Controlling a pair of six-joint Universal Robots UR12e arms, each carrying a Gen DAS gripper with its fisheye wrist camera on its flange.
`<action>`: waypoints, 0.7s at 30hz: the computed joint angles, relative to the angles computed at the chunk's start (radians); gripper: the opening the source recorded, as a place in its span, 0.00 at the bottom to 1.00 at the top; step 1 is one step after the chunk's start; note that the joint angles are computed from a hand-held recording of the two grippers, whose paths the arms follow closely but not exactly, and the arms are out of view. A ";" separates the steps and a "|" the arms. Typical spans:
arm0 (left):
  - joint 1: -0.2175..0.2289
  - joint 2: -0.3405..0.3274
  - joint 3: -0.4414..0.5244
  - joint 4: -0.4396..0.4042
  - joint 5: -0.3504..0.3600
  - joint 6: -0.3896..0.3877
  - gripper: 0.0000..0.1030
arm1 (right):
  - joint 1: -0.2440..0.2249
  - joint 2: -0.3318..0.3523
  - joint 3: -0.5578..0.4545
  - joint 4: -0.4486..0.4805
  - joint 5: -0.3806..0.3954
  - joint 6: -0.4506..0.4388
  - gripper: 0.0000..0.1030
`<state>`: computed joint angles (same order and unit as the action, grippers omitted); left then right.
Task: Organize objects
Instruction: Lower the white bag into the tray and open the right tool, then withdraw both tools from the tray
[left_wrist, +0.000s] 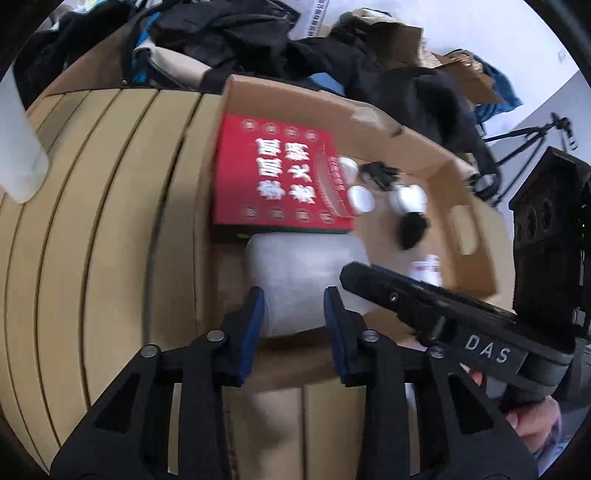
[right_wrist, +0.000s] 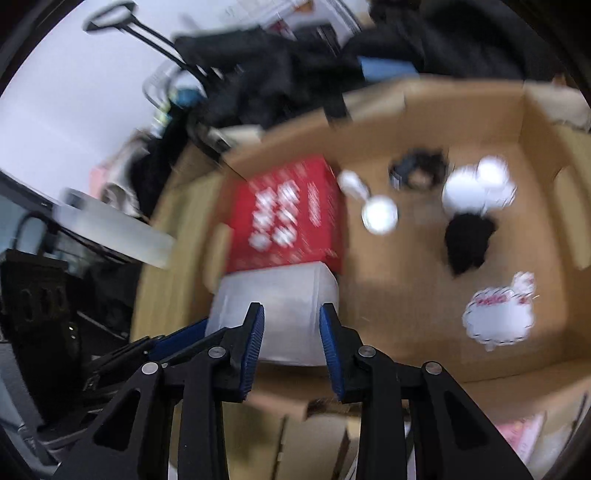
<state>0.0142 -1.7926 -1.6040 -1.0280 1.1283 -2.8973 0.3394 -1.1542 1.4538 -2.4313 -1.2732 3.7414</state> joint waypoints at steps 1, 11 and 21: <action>-0.004 0.009 -0.012 0.037 0.021 0.005 0.25 | 0.002 0.004 0.003 -0.015 0.000 0.005 0.32; 0.010 0.125 -0.021 0.044 0.018 0.036 0.68 | 0.027 -0.085 -0.014 0.122 -0.180 -0.076 0.33; 0.034 0.359 -0.088 0.087 0.063 0.008 1.00 | 0.095 -0.343 0.055 0.295 -0.552 -0.197 0.80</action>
<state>0.0482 -1.4340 -1.6917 -0.9412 1.1915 -2.8897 0.4346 -1.4974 1.5088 -2.1359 -1.8248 3.5449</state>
